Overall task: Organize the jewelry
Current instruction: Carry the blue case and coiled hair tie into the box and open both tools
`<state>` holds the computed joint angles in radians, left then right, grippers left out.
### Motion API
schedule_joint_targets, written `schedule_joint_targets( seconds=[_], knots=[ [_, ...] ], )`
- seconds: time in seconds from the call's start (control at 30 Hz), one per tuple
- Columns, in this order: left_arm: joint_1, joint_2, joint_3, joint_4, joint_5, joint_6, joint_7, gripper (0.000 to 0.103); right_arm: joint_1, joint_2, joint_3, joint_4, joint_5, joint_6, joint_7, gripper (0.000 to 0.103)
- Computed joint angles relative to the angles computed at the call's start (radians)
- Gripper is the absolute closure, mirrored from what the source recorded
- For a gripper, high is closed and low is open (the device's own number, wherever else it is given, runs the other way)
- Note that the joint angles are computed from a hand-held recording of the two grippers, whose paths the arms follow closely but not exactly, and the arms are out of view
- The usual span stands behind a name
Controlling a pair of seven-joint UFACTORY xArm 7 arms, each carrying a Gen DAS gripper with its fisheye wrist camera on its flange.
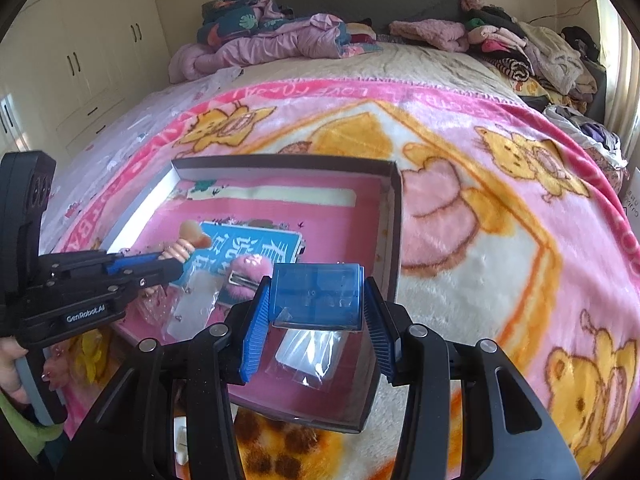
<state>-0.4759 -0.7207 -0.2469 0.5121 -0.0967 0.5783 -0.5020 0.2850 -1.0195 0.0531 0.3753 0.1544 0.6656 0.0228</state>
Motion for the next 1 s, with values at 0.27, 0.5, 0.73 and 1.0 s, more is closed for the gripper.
schedule_joint_targets(
  seconds=[0.27,0.5,0.73,1.0],
  knots=[
    [0.030,-0.008,-0.006,0.001,0.034,0.012,-0.005,0.084,0.030,0.036,0.015,-0.001,0.011,-0.008,0.011,0.060],
    [0.041,-0.056,-0.004,0.000,0.051,0.049,0.004,0.066,0.055,0.071,0.031,0.004,0.016,-0.018,0.028,0.060],
    [0.045,-0.077,-0.003,0.003,0.051,0.073,0.013,0.055,0.064,0.085,0.038,0.007,0.013,-0.014,0.045,0.059],
    [0.056,-0.093,-0.016,0.012,0.057,0.104,-0.001,0.046,0.061,0.061,0.035,0.001,0.009,0.007,0.060,0.052]
  ],
)
